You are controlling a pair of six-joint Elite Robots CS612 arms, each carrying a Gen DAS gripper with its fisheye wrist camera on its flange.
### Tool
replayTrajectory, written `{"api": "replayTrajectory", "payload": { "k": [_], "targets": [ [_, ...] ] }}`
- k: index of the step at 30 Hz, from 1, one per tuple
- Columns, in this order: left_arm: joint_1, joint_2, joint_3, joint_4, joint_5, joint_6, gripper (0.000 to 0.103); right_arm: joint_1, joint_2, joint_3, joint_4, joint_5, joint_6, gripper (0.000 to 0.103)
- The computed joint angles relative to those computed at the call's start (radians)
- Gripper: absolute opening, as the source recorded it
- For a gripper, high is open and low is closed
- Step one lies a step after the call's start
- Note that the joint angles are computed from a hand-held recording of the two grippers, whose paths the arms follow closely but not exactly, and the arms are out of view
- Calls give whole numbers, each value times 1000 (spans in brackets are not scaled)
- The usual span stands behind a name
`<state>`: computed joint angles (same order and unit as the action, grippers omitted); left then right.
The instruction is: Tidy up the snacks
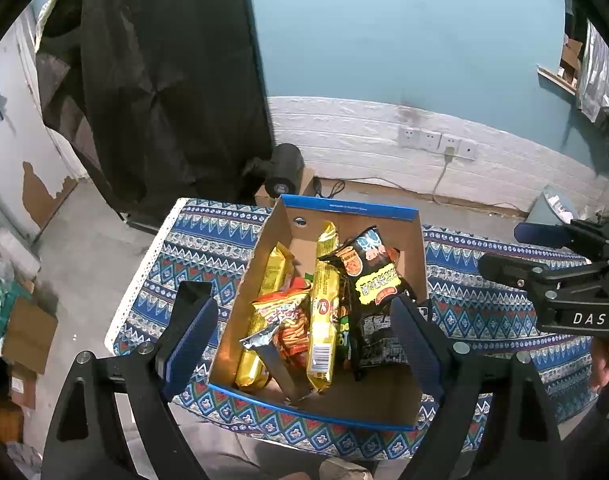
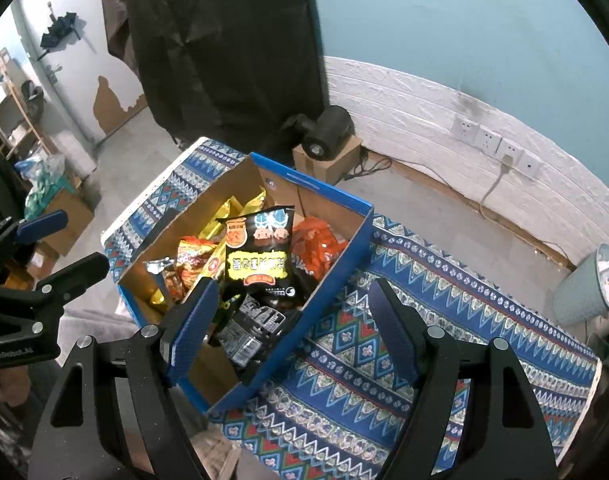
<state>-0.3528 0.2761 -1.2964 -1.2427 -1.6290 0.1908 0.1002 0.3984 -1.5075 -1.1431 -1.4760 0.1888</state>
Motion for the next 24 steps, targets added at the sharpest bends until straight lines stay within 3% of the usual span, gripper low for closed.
{"api": "replayTrajectory", "payload": {
  "k": [24],
  "targets": [
    [0,-3,1,24,-1,3,89,-1,-1,-2,3,1,-3,77]
  ]
}}
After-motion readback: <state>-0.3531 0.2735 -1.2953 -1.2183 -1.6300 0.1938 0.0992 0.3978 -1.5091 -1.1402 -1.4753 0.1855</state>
